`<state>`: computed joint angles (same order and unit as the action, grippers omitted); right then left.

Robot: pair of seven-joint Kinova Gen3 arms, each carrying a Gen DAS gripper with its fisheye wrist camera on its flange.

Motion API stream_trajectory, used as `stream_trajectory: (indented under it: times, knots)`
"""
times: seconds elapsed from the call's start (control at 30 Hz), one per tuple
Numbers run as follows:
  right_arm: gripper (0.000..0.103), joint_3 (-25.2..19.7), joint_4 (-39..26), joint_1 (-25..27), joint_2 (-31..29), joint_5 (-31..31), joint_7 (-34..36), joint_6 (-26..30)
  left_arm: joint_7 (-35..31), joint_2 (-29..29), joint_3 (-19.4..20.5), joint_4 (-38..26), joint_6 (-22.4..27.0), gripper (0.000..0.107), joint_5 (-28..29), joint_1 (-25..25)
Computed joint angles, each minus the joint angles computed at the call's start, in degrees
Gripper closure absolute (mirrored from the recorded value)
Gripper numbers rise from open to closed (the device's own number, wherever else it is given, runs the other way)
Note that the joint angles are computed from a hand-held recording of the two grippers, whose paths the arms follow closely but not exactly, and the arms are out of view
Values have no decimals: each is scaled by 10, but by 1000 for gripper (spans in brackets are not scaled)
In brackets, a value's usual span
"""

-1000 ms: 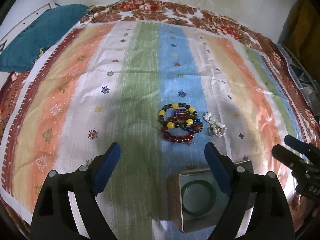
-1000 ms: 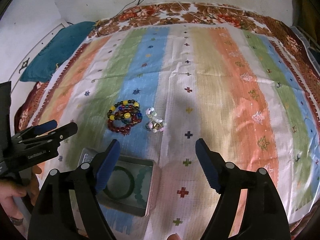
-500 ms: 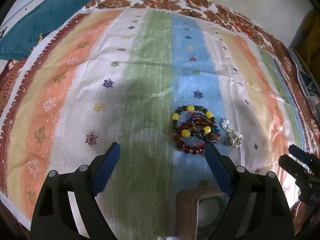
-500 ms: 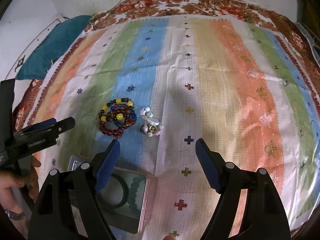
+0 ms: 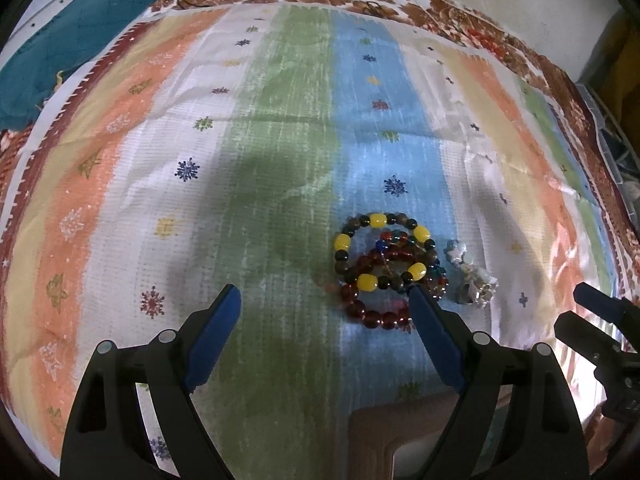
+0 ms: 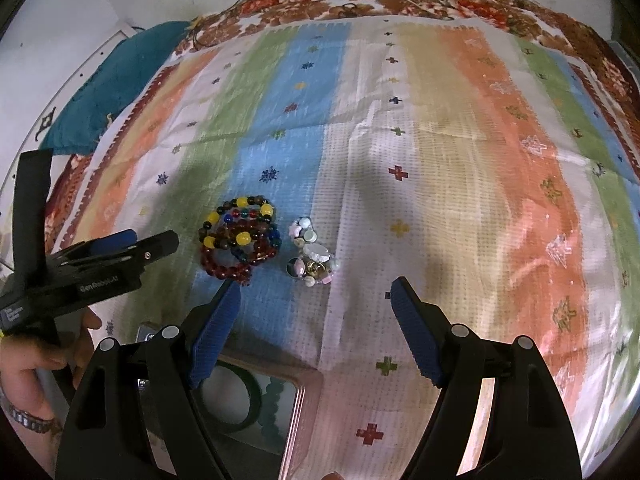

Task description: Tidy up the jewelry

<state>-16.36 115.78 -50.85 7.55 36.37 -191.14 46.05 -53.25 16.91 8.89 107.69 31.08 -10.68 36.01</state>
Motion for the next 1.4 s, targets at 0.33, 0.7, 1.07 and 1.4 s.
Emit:
stream_trajectory:
  times: [0.33, 0.7, 1.07, 1.4]
  knots:
    - [25, 18, 6, 31, 17, -31, 74, -52, -2, 24, -8, -13, -12, 23, 14, -8]
    - [25, 43, -1, 32, 38, -48, 120, -67, 1, 44, -20, -24, -10, 23, 0, 4]
    - [26, 54, 2, 52, 47, -70, 156, -108, -38, 50, 3, -15, -32, 23, 49, -41]
    - [41, 70, -16, 52, 74, -93, 195, -99, -92, 65, 13, -12, -58, 26, 92, -67]
